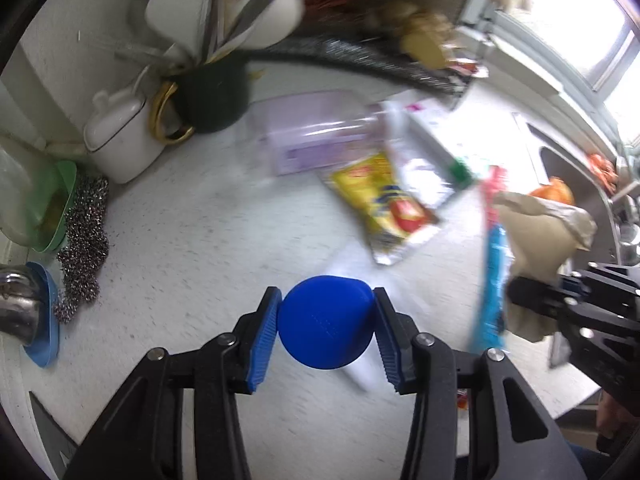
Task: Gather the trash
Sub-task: 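Grasp the blue bottle cap with the left gripper while the right gripper holds the glove, then carry the cap with the left gripper over the red bin and release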
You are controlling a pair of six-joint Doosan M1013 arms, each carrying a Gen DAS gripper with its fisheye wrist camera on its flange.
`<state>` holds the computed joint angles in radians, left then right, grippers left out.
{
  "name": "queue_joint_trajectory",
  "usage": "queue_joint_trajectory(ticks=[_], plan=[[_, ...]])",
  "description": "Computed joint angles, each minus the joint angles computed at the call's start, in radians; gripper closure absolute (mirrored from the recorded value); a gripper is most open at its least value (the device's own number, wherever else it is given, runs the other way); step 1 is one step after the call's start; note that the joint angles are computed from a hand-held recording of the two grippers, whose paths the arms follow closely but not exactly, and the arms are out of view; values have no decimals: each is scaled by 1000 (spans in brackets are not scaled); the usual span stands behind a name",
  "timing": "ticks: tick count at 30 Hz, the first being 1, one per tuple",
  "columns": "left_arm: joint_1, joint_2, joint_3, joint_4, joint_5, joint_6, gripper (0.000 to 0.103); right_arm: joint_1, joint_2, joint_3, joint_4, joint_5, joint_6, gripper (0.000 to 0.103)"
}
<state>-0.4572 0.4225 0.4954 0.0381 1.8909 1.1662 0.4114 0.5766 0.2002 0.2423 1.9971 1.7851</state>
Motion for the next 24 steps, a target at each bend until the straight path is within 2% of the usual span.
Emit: queue_joint_trajectory(ticks=[5,10,16,20,24], plan=[[-54,-26,-8,-3,-20,7,60,-13,-126,177,-42,-90,0,95],[-128,-16,-72,16,0,21,60,-33,-256,342,-77,-163,14,95],[-234,-31,-96,45,8,23,60,-47,-404,510,-127,-228,54,95],[-319,-50,-77,59,5,13,60,-47,-500,615,-161,-259,95,95],[-404,-86,-11,70,-17,-1,60,-49,-600,722,-190,-278,140,95]])
